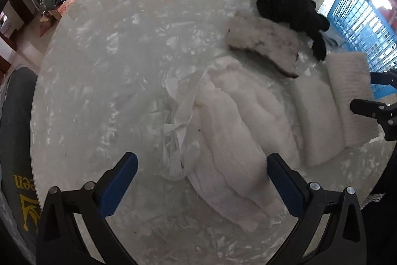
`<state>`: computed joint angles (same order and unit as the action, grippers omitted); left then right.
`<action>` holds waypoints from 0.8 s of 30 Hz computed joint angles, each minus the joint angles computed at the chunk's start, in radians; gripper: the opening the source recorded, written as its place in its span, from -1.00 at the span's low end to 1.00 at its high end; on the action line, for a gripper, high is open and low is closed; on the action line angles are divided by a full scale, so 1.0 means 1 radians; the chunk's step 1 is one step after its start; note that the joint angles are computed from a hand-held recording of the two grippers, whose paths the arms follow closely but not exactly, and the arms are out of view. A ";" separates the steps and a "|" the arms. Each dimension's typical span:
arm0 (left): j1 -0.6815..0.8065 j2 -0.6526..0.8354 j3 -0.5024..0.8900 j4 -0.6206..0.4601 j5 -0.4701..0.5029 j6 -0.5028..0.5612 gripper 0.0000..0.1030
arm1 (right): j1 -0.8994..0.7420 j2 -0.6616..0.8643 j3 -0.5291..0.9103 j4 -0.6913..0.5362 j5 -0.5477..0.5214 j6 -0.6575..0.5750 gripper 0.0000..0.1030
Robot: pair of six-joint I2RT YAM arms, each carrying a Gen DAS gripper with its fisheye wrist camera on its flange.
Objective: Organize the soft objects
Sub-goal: 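Reach both tools toward the white cloths and quilted pad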
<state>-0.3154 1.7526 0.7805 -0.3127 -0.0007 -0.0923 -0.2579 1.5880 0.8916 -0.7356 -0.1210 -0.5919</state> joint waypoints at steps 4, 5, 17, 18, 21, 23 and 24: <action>-0.015 0.045 0.013 0.018 -0.021 0.000 1.00 | 0.008 0.049 0.005 0.009 0.026 0.006 0.63; -0.025 0.051 0.016 0.022 -0.031 -0.003 1.00 | 0.006 0.057 0.006 0.009 0.022 0.006 0.63; -0.059 0.083 0.038 0.025 -0.001 -0.034 0.52 | -0.032 0.049 -0.004 0.015 -0.011 -0.059 0.56; -0.068 0.073 0.025 0.036 -0.004 -0.035 0.37 | -0.024 0.049 -0.017 0.030 -0.012 -0.053 0.53; -0.091 0.043 0.005 0.039 0.010 -0.033 -0.10 | -0.030 0.042 -0.044 0.048 -0.027 -0.080 0.20; -0.111 0.030 -0.001 0.037 0.020 -0.032 -0.38 | -0.033 0.024 -0.056 0.043 -0.035 -0.099 0.05; -0.118 0.025 -0.002 0.035 0.026 -0.033 -0.59 | -0.034 0.014 -0.062 0.040 -0.040 -0.109 -0.04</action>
